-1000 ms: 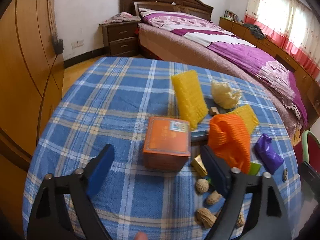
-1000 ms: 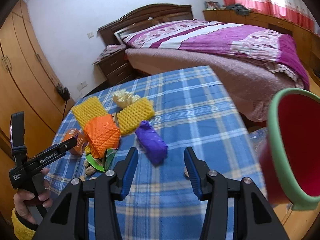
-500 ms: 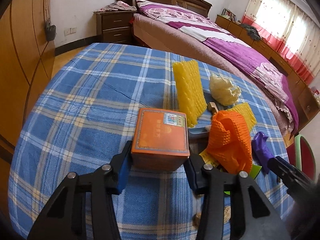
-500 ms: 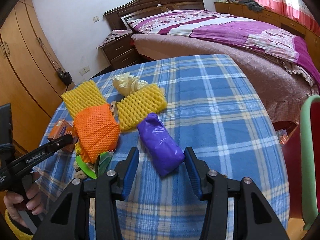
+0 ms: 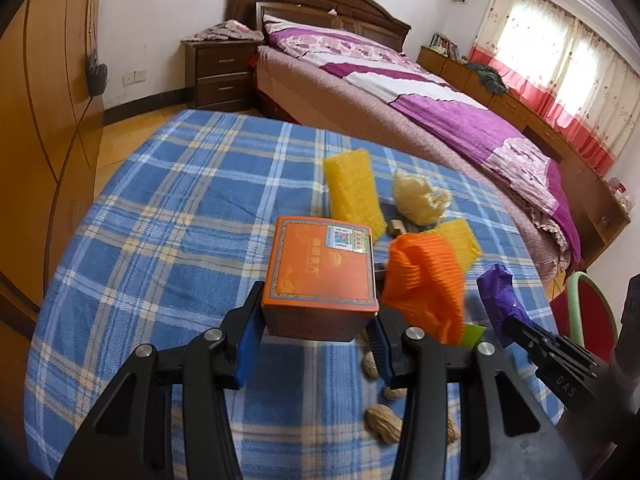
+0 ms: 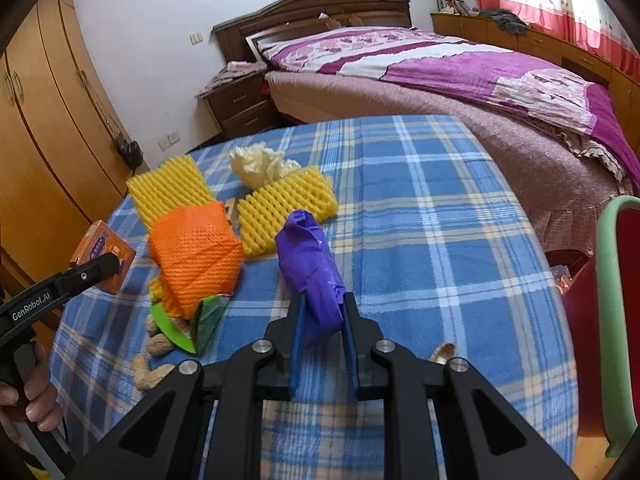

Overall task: Collect trash
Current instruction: 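Grasp the purple bag with the right gripper while the left gripper grasps the orange box, then carry the purple bag over the red bucket and open the right gripper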

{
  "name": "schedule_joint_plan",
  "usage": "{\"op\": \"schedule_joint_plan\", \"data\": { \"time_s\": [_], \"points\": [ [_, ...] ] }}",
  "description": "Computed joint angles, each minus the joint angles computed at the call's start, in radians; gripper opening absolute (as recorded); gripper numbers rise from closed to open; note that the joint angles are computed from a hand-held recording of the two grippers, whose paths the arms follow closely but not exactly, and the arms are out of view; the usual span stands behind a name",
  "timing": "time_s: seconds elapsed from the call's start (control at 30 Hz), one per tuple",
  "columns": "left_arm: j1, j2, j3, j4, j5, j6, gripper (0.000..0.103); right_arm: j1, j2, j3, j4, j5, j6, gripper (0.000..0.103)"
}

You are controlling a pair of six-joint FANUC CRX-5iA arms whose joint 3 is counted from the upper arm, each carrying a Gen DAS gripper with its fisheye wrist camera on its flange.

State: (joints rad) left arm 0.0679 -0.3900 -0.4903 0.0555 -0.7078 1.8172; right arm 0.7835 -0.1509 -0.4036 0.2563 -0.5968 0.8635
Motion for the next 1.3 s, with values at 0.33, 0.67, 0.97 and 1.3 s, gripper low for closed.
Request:
{"op": "schedule_joint_plan", "data": {
  "time_s": [0.33, 0.67, 0.97, 1.3],
  "points": [
    [-0.085, -0.031, 0.032, -0.022, -0.008, 0.011, 0.048, 0.016, -0.158, -0.102, 0.082, 0.013, -0.162, 0.019],
    [-0.204, -0.002, 0.072, 0.003, 0.001, -0.024, 0.048, 0.016, -0.327, -0.215, 0.244, -0.024, -0.360, 0.019],
    [-0.333, 0.080, 0.147, 0.011, 0.003, -0.052, 0.048, -0.021, -0.457, -0.298, 0.349, -0.088, -0.490, 0.020],
    [-0.470, 0.207, 0.270, -0.002, 0.002, -0.101, 0.048, -0.106, -0.555, -0.350, 0.362, -0.141, -0.540, 0.020]
  ]
}}
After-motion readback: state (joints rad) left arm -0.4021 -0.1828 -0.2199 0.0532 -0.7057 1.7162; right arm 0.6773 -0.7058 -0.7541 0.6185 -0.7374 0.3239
